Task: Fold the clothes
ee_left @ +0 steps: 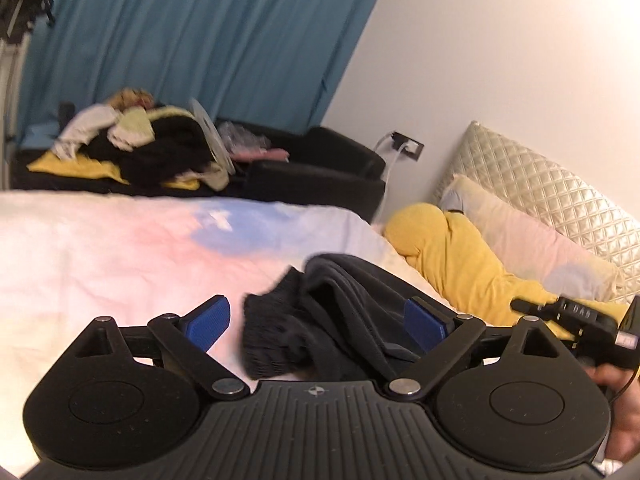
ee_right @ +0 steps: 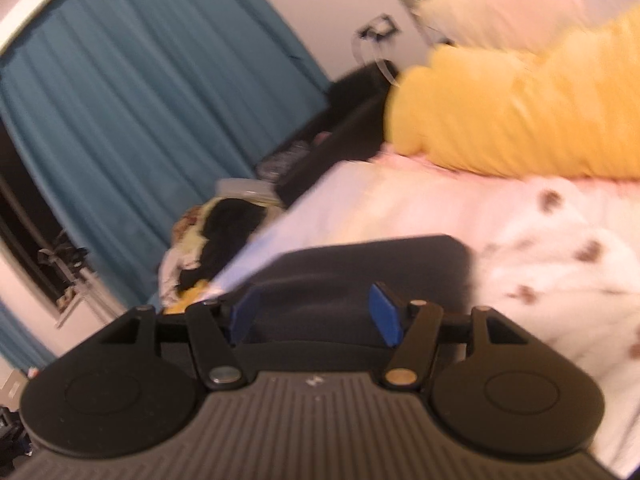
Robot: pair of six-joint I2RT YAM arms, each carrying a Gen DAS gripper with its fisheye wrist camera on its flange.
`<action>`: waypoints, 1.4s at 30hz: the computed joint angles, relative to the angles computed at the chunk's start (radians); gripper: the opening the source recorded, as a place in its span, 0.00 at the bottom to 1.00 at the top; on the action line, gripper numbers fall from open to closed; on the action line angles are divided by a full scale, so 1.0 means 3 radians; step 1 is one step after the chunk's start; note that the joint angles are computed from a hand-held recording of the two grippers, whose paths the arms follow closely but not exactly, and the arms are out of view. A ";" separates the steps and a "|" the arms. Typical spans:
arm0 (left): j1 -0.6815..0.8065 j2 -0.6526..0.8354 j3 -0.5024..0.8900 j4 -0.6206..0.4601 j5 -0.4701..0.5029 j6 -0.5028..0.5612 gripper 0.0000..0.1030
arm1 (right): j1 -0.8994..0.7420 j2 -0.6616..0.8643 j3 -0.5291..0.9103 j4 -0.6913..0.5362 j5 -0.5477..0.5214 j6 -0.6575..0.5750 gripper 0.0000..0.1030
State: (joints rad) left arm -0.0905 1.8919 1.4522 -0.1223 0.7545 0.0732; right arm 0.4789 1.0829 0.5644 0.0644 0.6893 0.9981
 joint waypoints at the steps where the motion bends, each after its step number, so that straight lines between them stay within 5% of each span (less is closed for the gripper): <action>1: 0.0077 -0.0073 -0.0016 -0.0056 0.0011 0.0059 0.93 | 0.0116 0.0084 0.0152 -0.0041 0.0074 -0.0055 0.61; 15: 0.1411 -0.0695 -0.0018 -0.0653 0.0294 0.0805 0.97 | 0.1287 0.1869 0.2474 -0.0449 0.0497 -0.0790 0.63; 21: 0.1883 -0.0567 0.0043 -0.0540 0.0329 0.0882 1.00 | 0.1551 0.2795 0.3824 -0.0878 0.0390 -0.1109 0.65; 29: 0.2099 -0.0337 -0.0023 -0.0085 -0.0067 0.0876 1.00 | 0.1707 0.3993 0.5507 -0.1297 0.0288 -0.1565 0.71; 32: 0.2095 -0.0328 -0.0160 0.0154 -0.0201 0.0789 1.00 | 0.1688 0.4168 0.5599 -0.1211 0.0289 -0.1639 0.80; 39: 0.2092 -0.0311 -0.0413 0.0488 -0.0227 0.0529 1.00 | 0.1583 0.4111 0.5112 -0.0742 0.0291 -0.1774 0.84; 42: 0.2105 -0.0359 -0.0553 0.0583 -0.0190 0.0484 1.00 | 0.1590 0.4018 0.4797 -0.0433 0.0315 -0.1805 0.93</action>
State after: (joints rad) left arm 0.5411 1.7843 1.2864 0.0525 0.6976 0.2183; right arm 0.9559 2.2884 2.0034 -0.0655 0.7837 0.4565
